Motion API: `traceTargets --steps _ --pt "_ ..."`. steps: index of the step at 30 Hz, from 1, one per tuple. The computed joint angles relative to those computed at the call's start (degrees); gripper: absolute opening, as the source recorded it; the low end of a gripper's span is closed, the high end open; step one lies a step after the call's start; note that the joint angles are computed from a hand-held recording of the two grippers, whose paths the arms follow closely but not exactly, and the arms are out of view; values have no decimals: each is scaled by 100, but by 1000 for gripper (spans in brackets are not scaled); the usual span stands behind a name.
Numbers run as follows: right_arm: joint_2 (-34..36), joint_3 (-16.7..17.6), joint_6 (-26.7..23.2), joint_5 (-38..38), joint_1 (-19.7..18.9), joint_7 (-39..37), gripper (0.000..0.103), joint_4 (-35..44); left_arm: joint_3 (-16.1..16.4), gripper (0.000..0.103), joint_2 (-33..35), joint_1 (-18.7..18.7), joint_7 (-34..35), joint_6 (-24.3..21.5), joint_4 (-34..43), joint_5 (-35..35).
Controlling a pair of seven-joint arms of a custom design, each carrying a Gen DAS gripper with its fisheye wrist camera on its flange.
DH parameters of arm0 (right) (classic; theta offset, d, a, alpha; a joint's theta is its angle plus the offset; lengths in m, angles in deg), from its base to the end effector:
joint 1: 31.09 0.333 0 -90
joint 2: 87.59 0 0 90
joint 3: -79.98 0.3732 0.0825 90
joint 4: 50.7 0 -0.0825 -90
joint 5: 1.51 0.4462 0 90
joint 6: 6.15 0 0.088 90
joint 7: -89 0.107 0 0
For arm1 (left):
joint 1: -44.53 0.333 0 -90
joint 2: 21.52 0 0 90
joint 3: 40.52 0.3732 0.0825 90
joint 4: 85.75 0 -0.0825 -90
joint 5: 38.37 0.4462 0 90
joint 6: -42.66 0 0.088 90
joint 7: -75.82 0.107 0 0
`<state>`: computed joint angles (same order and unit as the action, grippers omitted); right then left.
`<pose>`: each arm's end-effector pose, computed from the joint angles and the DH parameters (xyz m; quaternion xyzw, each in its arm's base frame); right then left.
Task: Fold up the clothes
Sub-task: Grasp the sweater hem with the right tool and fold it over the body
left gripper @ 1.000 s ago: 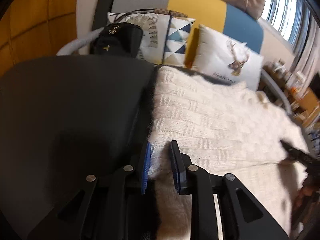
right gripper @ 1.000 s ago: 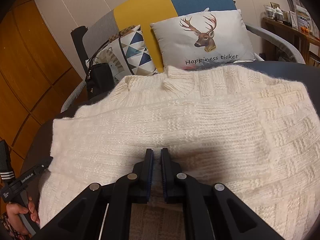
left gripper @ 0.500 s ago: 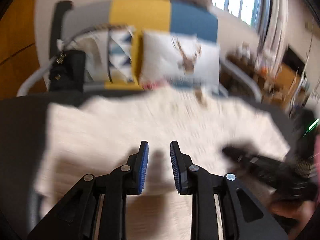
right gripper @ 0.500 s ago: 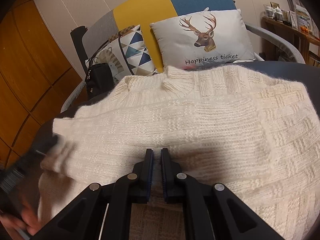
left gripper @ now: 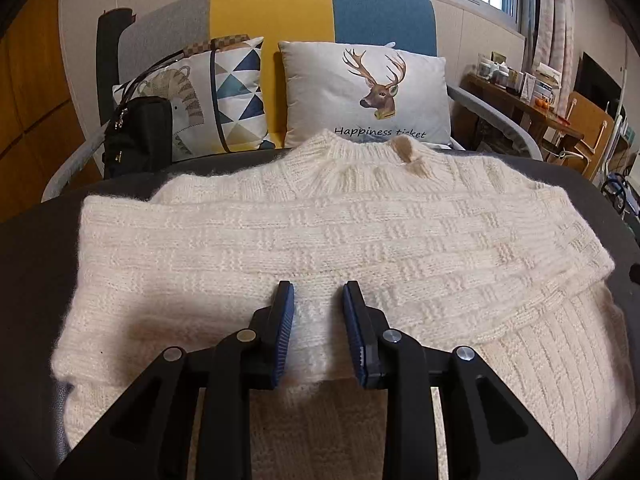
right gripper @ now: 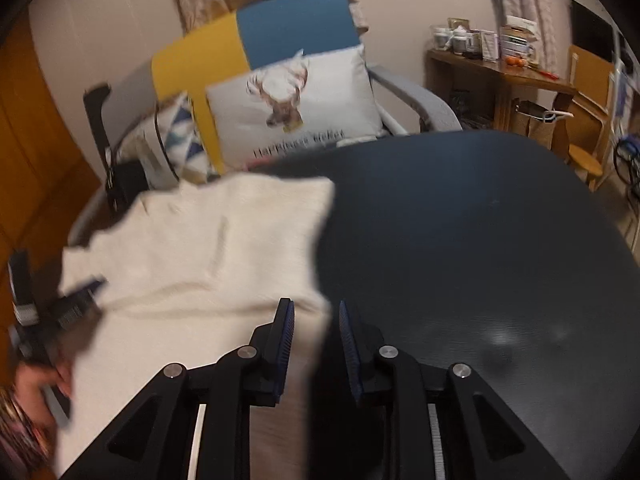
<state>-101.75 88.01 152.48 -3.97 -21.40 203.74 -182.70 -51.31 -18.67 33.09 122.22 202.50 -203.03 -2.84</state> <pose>0.5302 0.1768 0.5546 -0.6358 0.6888 -0.1682 0.3050 0.6015 -0.2725 0.5164 -0.6097 0.6970 -0.2775 0.2559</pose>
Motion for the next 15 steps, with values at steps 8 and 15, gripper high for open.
traceTargets --steps 8,15 --pt "572 176 -214 -1061 -2 -298 25 442 10 28 -11 -4 -100 18 -16 140" --pt "956 248 -614 -3425 119 997 24 930 12 29 -38 32 -29 169 -84 -26"
